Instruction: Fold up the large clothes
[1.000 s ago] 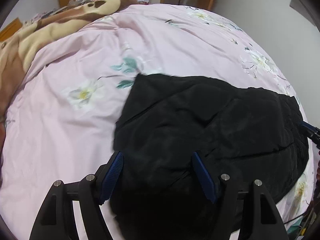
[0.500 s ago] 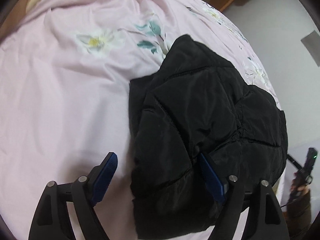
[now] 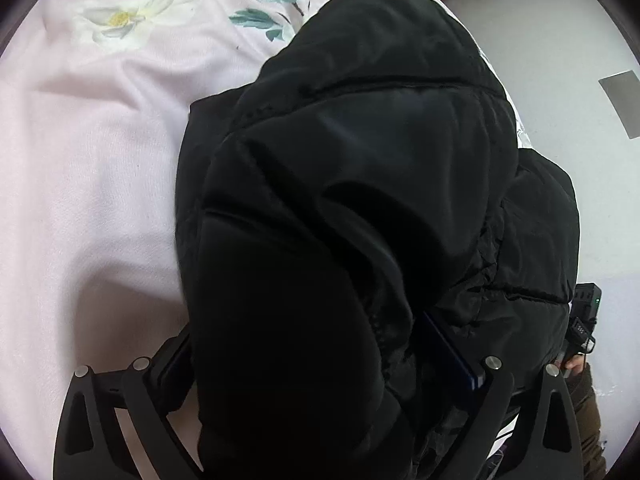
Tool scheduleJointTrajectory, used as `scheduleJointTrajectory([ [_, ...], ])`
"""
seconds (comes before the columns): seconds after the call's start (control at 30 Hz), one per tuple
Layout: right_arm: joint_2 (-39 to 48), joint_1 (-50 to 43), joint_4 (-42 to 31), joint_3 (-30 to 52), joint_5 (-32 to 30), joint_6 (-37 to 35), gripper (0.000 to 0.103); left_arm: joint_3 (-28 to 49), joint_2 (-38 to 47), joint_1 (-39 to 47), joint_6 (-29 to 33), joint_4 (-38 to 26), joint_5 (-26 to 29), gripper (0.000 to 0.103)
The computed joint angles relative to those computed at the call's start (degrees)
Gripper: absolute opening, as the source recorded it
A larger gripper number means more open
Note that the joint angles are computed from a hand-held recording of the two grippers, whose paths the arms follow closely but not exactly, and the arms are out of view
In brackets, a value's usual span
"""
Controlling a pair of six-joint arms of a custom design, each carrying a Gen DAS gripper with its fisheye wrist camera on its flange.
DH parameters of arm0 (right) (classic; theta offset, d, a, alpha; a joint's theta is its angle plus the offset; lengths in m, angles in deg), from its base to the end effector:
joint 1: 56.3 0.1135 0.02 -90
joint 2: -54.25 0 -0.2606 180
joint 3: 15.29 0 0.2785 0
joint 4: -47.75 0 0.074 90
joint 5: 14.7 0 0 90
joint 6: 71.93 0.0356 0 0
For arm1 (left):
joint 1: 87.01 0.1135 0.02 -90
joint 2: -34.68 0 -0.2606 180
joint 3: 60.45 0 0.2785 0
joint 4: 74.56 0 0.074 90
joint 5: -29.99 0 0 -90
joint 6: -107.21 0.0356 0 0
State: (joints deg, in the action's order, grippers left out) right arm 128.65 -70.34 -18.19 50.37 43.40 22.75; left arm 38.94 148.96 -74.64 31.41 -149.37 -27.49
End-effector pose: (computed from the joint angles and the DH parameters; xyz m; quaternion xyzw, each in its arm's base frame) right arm 0.2497 -0.0431 0.2217 0.1188 0.9462 0.2610 0.1500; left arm 0.3917 0.0663 0.1755 0.0161 0.9599 -0.2719 0.0668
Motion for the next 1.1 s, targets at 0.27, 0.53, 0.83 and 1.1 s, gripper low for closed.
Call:
scheduleJointTrajectory([
  [0.27,2.3,0.5,2.1,-1.3,-8.3,-2.7,0.09,1.8,1.8,-0.2,0.8,-1.0,0.7,0.102],
  [0.53,3.8,2.5,3.4,-0.8,-6.0,0.9,0.088,1.3,0.2,-2.9,0.0,-0.8,-3.7,0.093],
  [0.83,2.4,13.6,-1.4,5.2,8.9,3.9,0.053,-3.0,-6.9,-9.7,-4.2,3.4,-13.8,0.06],
  [1.1,1.4,14.0,-0.8,4.4,10.4,5.0,0.053,0.4,-0.5,-4.9,-4.6,-0.6,-2.9,0.075],
])
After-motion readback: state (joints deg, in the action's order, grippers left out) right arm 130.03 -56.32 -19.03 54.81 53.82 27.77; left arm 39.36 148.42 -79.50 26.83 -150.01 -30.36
